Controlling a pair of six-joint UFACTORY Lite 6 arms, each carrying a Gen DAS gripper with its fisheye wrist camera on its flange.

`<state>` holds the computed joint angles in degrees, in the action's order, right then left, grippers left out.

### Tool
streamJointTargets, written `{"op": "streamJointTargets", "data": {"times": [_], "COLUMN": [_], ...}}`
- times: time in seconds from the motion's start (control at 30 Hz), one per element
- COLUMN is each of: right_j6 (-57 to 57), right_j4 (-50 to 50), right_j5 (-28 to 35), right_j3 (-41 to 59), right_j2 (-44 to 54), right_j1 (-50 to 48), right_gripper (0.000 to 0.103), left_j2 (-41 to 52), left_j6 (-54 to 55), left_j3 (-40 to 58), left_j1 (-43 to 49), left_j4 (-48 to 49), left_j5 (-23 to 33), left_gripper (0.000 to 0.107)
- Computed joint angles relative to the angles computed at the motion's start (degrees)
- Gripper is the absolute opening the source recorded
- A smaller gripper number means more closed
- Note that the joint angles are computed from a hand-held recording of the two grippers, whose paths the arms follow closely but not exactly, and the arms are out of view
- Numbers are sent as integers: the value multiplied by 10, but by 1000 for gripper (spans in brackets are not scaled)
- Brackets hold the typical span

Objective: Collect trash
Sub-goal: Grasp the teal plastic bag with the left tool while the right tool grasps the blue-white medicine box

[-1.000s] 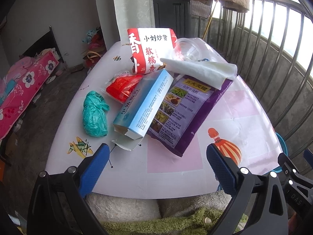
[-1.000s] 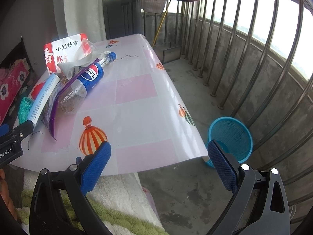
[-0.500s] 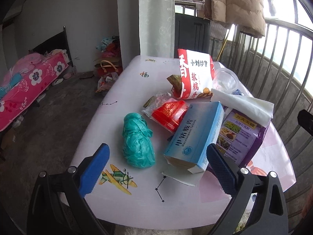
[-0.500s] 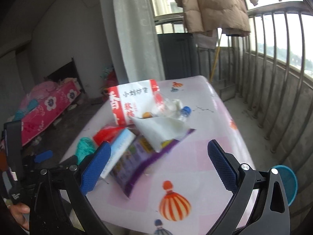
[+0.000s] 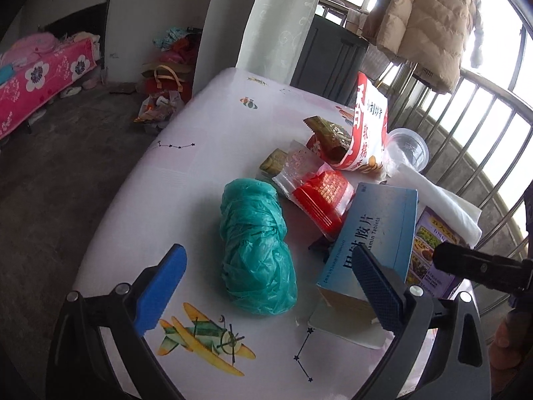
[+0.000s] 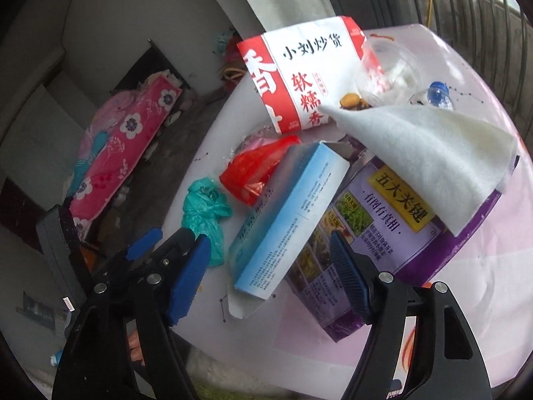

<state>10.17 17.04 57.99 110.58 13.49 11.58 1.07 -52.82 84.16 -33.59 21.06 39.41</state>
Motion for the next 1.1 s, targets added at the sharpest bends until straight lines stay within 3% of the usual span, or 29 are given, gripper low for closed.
{"op": "streamJointTargets", "data": {"times": [0.1, 0.2, 0.33, 0.37, 0.6, 0.87, 0.97, 1.1], "right_j6": [17, 30, 46, 43, 48, -20, -10, 14], "right_j4": [-4, -4, -1, 1, 26, 118, 99, 83], "right_j5": [17, 38, 66, 72, 90, 67, 72, 77], "right_j3": [28, 61, 87, 104, 112, 78, 90, 115], "right_j2": [25, 50, 65, 81, 89, 56, 66, 89], "right_j1": [7, 10, 15, 13, 12, -6, 3, 11], "right_gripper": [70, 70, 69, 68, 49, 45, 45, 36], "left_j2": [8, 24, 60, 61, 30, 10, 12, 8], "left_j6": [61, 118, 192, 212, 308, 276, 263, 266], "left_j3": [-13, -10, 7, 3, -40, -64, -62, -67], "left_j1": [40, 70, 100, 107, 105, 66, 58, 60], "left_j4": [-81, -150, -240, -266, -367, -326, -310, -315], "left_j5": [-42, -61, -59, -64, -89, -94, -94, -96], "left_gripper": [95, 80, 51, 50, 47, 47, 47, 47]}}
